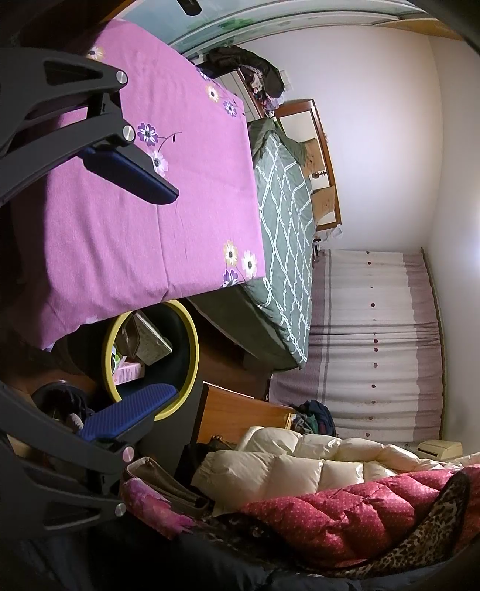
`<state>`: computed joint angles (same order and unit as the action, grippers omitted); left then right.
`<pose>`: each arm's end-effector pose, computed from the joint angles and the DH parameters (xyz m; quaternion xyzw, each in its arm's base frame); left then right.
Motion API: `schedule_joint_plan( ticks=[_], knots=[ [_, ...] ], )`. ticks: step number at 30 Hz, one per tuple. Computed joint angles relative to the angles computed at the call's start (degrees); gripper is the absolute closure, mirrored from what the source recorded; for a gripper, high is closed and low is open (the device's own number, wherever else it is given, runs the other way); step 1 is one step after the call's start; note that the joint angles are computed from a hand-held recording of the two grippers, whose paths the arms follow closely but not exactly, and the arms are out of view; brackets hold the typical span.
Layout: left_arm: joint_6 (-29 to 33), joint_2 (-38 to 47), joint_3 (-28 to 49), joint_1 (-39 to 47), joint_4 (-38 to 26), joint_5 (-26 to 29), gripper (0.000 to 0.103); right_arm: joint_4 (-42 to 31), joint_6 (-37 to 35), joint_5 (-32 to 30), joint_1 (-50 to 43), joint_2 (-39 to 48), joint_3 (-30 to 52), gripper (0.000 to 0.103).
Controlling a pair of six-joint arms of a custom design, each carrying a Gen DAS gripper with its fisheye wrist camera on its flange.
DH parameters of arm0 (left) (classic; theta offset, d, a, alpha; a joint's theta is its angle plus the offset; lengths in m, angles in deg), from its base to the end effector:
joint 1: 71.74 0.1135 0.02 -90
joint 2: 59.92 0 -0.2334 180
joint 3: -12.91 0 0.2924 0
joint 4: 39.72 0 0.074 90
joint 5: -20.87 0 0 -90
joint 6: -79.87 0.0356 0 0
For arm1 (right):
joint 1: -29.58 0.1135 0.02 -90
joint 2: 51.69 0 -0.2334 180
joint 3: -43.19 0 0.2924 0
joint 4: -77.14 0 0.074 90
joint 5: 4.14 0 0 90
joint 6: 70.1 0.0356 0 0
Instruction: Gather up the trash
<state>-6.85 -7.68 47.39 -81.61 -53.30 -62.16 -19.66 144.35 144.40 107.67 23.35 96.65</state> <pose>0.2445 -0.0469 0.1520 0.1292 0.8611 -0.0810 0.4851 0.0684 0.1773 0.1500 0.2227 0.8246 -0.1171 0.5067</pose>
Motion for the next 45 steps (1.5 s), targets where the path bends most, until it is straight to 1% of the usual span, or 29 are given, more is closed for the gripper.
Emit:
schedule_joint_plan(
  ticks=[15, 29, 36, 45],
  knots=[
    [-0.3, -0.3, -0.3, 0.0, -0.2, -0.1, 0.005, 1.1, -1.0, 0.0, -0.5, -0.9, -0.7, 0.009],
    [-0.3, 1.3, 0.3, -0.9, 0.3, -0.5, 0.005, 1.9, -1.2, 0.0, -0.7, -1.5, -1.5, 0.009],
    [-0.4, 1.6, 0.4, -1.1, 0.5, -0.6, 0.005, 3.9, -3.3, 0.0, -1.4, -2.2, -2.2, 0.009],
    [-0.4, 2.8, 0.5, -1.8, 1.6, -1.2, 0.005, 4.2, -3.7, 0.0, -1.7, -2.6, -2.4, 0.008]
  ],
)
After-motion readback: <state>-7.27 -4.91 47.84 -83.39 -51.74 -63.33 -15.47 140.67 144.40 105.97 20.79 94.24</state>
